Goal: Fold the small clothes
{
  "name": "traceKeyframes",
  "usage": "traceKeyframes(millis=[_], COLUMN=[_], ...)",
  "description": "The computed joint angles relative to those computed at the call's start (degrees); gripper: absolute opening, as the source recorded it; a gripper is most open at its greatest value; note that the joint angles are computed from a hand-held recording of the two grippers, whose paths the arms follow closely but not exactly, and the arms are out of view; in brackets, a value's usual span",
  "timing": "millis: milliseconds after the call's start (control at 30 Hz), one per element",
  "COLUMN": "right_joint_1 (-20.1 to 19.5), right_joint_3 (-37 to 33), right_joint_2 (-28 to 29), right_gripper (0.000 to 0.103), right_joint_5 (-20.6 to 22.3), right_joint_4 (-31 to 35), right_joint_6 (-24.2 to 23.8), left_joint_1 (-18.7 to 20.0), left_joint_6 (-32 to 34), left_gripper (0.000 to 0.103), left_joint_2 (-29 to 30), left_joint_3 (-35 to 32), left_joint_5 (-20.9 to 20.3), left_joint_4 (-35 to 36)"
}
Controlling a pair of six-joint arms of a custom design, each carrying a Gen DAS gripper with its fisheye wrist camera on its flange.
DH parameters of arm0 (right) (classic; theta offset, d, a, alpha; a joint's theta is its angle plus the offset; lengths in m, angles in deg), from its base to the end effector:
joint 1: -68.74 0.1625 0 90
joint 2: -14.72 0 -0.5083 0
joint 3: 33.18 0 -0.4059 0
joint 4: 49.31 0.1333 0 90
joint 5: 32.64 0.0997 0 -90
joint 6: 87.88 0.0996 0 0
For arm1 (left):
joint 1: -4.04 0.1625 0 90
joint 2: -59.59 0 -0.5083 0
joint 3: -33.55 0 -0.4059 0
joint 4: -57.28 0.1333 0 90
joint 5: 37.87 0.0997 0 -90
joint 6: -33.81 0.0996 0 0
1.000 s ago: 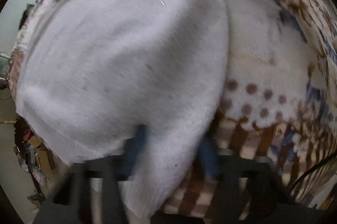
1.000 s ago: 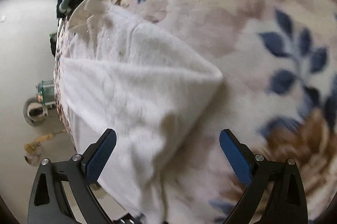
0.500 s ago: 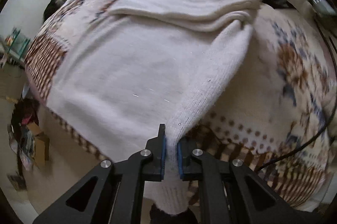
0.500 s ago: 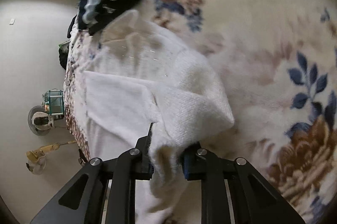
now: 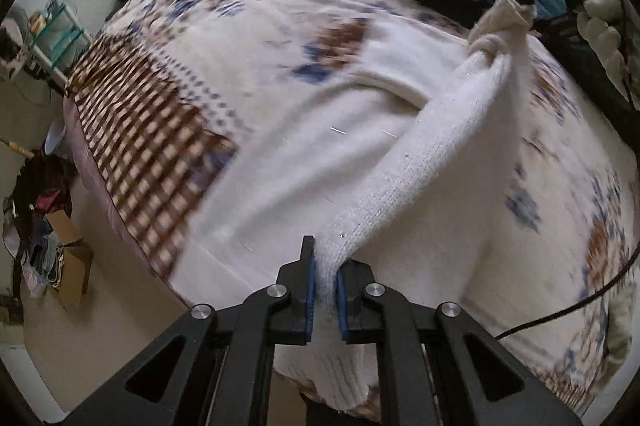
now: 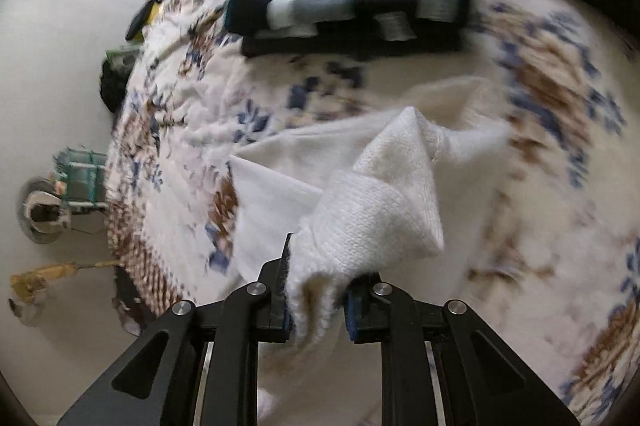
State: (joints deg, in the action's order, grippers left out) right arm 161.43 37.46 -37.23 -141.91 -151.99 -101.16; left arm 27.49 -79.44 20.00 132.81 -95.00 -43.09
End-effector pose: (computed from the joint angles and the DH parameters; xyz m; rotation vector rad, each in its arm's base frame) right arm 0.1373 -0.7815 0.3288 0.4152 -2.7795 -0.1909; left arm -0.4743 -0.4100 0.0060 -0.5999 2.1425 -0.6486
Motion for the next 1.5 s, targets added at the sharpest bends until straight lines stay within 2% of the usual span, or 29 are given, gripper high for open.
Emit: traceKeyframes(millis=[167,300,367,433,467,500,533,567,667,767,800,933,1067,1100,1167,1200,1233,1267,1367,1500], right_joint_1=[4.6,6.2,6.6,6.7,6.8,6.7,6.5,6.4,6.5,6.4,5.9,2.4,-4.2,-5.9,-8.9,-10.1,-11.1,-11.7,-12.5,-12.4], right_joint_3=[3.0,3.6,2.8,1.3,1.0,0.7,0.2,-0.1,2.5,9.9,12.7,25.7,37.6,40.1,44.4,45.9,47.5,48.5,52.1,54.5], right_joint_2=[6.4,10.9,12.7,14.1,14.2,14.1,14.0,13.4,9.6,2.8,0.2,-10.7,-19.0,-20.6,-23.5,-24.5,-25.4,-26.1,-28.8,-33.7], right_gripper=[0.019,0.019,0.024,0.041,0.047,0.059,0.062,0.062,0.062,0.062,0.062,0.062,0.062,0.061,0.051,0.033,0.018,0.012,0.006,0.004], right_joint_5=[-5.6,-10.3,-12.0,-11.7,-10.6,-8.9,-6.6,-3.9,-0.8,-2.7,-3.0,-8.7,-10.6,-10.1,-8.4,-6.9,-6.0,-6.1,-6.0,-6.2], right_joint_4=[-6.5,-9.0,-7.5,-4.3,-3.9,-3.4,-2.5,-1.5,-2.1,-1.9,-1.1,5.1,10.8,10.6,8.0,6.1,3.6,1.5,-5.6,-7.3], right_joint_6=[3.7,5.9,9.0,11.4,11.6,11.4,11.2,10.6,6.9,4.7,4.3,6.2,13.3,14.4,14.5,14.1,13.6,13.2,11.4,8.7], left_joint_1=[4.2,6.9,7.6,7.3,7.0,6.5,5.8,4.5,1.0,-1.6,-1.9,-1.0,1.4,1.5,1.1,0.9,0.6,0.3,-0.6,-2.3], left_joint_6=[3.6,7.0,7.7,6.0,4.9,3.3,1.2,-1.6,-8.7,-10.4,-9.7,-4.3,2.6,3.5,4.8,5.1,5.8,5.8,4.1,0.8], left_gripper=[0.007,0.009,0.014,0.017,0.024,0.029,0.038,0.038,0.038,0.038,0.038,0.038,0.038,0.038,0.035,0.028,0.007,0.005,0.005,0.004], left_joint_2=[-7.1,-9.1,-10.3,-12.2,-13.1,-14.2,-15.5,-17.1,-20.1,-20.6,-20.5,-18.0,-14.6,-14.1,-12.7,-12.2,-11.8,-11.6,-11.7,-12.7], left_joint_3=[13.7,21.0,25.2,29.0,30.4,32.0,33.4,36.0,39.8,40.9,40.6,37.9,35.6,35.5,34.2,33.4,32.9,32.5,31.0,28.9], left_joint_5=[-1.1,-3.4,-4.8,-5.5,-5.7,-5.8,-5.9,-5.3,-4.4,-4.1,-4.5,-6.9,-9.9,-10.6,-10.2,-9.9,-9.6,-9.4,-7.4,-6.1], left_joint_4=[-13.6,-24.4,-31.8,-37.4,-38.9,-40.1,-40.7,-43.2,-45.0,-46.5,-46.5,-47.2,-47.3,-47.0,-44.6,-43.4,-42.3,-41.0,-36.9,-30.5])
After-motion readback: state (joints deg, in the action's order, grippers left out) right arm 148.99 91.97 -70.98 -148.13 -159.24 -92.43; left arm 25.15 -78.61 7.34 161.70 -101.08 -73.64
